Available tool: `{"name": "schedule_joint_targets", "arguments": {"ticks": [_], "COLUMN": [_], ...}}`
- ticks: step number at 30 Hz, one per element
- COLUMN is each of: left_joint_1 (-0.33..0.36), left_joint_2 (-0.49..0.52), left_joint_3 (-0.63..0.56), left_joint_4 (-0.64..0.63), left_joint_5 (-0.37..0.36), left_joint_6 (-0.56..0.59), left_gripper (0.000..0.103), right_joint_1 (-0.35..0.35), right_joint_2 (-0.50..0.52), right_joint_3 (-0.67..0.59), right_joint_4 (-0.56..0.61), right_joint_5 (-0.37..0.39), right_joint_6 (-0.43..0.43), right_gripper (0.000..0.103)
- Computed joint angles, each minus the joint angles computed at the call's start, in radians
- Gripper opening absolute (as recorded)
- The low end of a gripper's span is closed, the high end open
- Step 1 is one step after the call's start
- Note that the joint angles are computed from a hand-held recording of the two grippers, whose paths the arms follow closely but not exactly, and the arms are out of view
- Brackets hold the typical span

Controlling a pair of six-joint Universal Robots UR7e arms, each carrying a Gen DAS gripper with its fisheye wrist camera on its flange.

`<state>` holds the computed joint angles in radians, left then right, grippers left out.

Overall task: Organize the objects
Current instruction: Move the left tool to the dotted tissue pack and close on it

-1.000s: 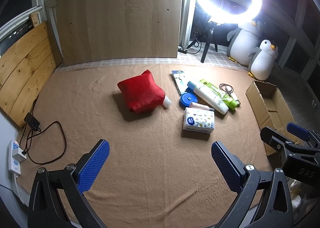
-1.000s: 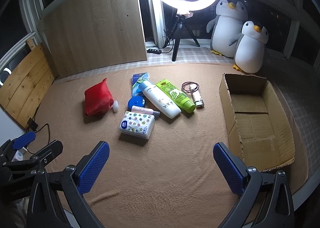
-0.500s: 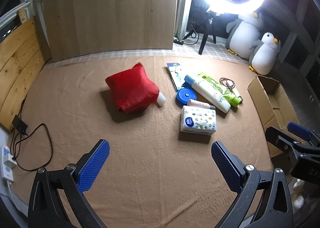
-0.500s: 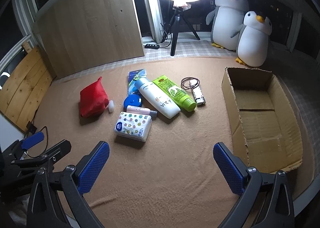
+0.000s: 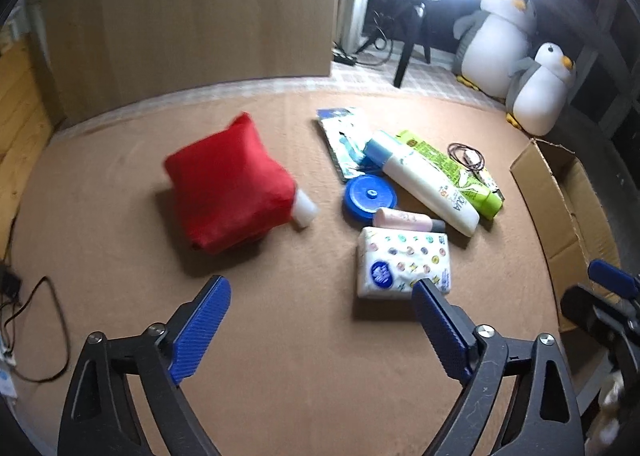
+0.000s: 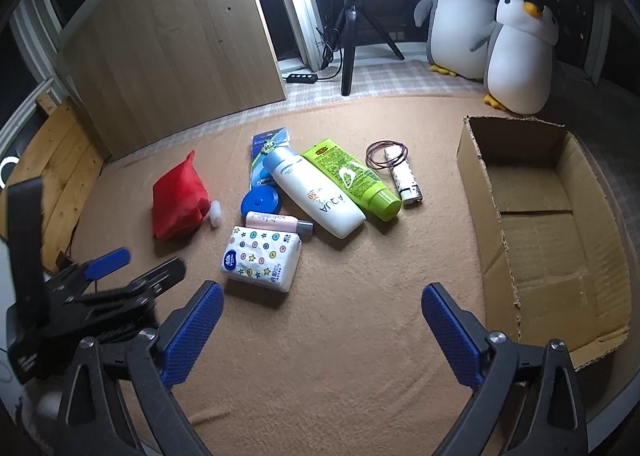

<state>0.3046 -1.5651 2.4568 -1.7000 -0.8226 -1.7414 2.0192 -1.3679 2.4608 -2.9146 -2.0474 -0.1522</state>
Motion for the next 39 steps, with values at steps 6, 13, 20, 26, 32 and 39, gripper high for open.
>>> {"name": "schedule_joint_targets", "arguments": {"ticks": [6,13,20,26,32,39], "left_joint_1": [0.14,0.228,0.266,0.254,0.191,0.098], "left_joint_2": [0.056,0.136,0.179,0.168,0.141,0.109], "left_joint_3": [0.023,0.02,0.024,0.054,0.1,0.137], "left_joint_4": [-0.27,-0.47,-0.613,-0.673,-0.666,-0.6], "left_joint_5": [0.036,0.04,0.027,0.003,-0.019,-0.054], "left_joint_6": [0.172,0.297,0.383,0.405,0.325,0.191], "left_gripper": [0.076,0.061,0.044,0.038,0.039,0.04], "right_joint_1": [-0.015,-0.037,-0.054,-0.06,-0.062,-0.064], "right_joint_2": [-0.011,-0.033,-0.059,-0.066,-0.064,-0.055], "right_joint_3": [-0.002,0.004,0.013,0.017,0.017,0.021], "right_joint_4": [0.013,0.014,0.023,0.021,0.023,0.024], "right_joint_5": [-0.003,-0.023,-0.022,-0.018,-0.013,0.0], "right_joint_6": [0.002,-0.005,-0.014,-0.02,-0.026,-0.03], "right_gripper": [0.097,0.097,0.097,0.097,0.097,0.097]}}
